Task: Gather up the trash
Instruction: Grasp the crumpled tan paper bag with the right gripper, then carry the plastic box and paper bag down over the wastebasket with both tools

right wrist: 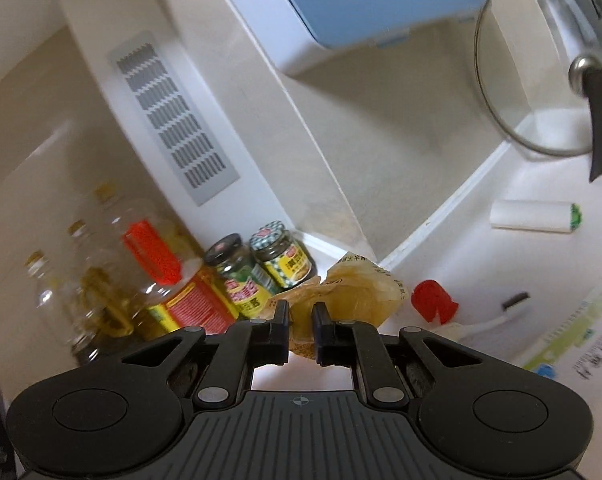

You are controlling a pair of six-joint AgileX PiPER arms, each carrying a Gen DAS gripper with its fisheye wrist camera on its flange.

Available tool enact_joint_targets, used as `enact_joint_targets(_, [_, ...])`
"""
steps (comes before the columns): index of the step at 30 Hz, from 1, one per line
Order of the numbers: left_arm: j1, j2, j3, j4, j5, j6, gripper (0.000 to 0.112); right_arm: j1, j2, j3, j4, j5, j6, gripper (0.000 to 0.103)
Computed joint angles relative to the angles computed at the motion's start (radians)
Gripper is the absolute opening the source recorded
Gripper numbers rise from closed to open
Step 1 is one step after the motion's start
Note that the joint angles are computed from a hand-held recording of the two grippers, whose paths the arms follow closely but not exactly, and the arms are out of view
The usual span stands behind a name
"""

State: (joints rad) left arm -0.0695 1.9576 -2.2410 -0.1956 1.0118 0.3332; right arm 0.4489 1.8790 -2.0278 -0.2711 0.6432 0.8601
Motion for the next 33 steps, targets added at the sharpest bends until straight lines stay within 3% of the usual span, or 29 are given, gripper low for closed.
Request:
enact_joint_targets(6, [-0.002,-0.197,0.257,-0.03,-0.062,0.024,0.06,0.093,-0.2,0.251,-0.138,-0.016,0.128,0.012])
enact_joint_targets(13, [-0.013,-0.433,0.533,-0.046,-0.084,0.029,0.06,0.233,-0.414,0.49,-0.29,0.044,0.301,0.012])
enact_joint_targets(25, [-0.123,-0.821,0.916,0.056,-0.034,-0.103,0.06,0.59,-0.662,0.753,-0.509,0.299,0.617,0.012])
enact_joint_targets(33, [-0.368,-1.019,1.092,0.295,0.028,-0.405,0.06,0.849,-0.755,0.883,-0.554,0.476,0.779,0.012])
